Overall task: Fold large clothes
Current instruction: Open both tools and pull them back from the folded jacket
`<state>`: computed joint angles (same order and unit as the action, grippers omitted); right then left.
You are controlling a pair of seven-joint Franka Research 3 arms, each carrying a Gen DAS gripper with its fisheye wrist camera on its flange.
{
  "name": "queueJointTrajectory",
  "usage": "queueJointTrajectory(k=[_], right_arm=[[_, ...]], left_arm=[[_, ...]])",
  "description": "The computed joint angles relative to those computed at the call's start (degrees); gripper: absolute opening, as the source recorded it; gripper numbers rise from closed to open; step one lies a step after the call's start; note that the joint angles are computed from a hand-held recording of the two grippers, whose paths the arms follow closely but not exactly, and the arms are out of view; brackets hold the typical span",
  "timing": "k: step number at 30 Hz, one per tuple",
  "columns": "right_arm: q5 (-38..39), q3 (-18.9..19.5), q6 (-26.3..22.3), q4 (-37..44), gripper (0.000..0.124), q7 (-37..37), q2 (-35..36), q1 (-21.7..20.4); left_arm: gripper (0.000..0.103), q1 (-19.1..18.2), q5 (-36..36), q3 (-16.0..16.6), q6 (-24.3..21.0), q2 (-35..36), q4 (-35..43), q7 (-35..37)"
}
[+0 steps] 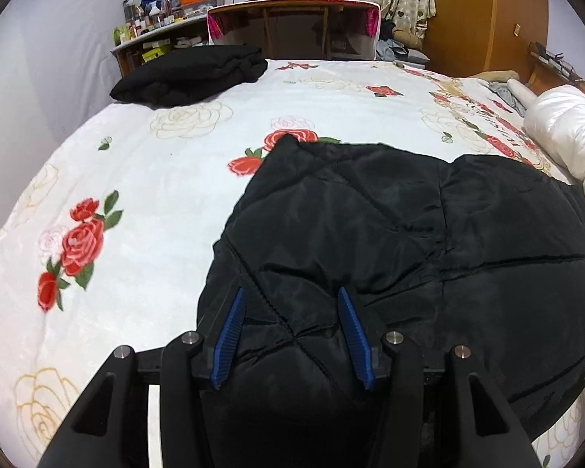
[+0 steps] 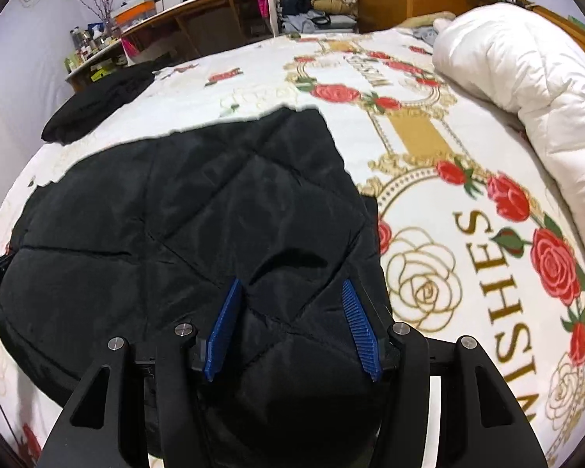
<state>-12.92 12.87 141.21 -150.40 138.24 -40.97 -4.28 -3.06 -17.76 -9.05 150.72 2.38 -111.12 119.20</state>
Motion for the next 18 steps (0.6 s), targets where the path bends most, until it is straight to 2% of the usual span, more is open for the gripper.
queueJointTrajectory(k=[3, 7, 11, 13, 18], right_arm=[[-0.55, 0.3, 0.2, 0.02, 0.055, 0.06, 0.74, -0.19], [-0.89, 0.21, -1.99, 1.09, 0.055, -0.38, 0.39, 0.19], [-0.2, -0.31, -3.39, 0.63, 0.055, -0.89, -2.87, 1.36], [0.56, -0.62, -3.05, -0.37, 0.065, -1.34, -4.96, 1.89], [3.87, -1.44, -2.3, -3.37, 0.067, -2.19, -8.69, 2.74]], left_arm=[[0.054, -0.04, 0.14, -0.09, 0.28, 0.21, -0.02, -0.45], [0.054, 0.28, -0.44, 0.11, -1.36, -0.43, 0.61, -0.67], [0.054, 1.1, -4.49, 1.21, -2.41, -1.91, 0.1, 1.22], [0.054, 1.71, -6.57, 2.01, -3.48, -2.26, 0.05, 1.84], [0.054, 3.67, -12.22, 3.57, -8.36, -1.66, 1.38, 2.03]])
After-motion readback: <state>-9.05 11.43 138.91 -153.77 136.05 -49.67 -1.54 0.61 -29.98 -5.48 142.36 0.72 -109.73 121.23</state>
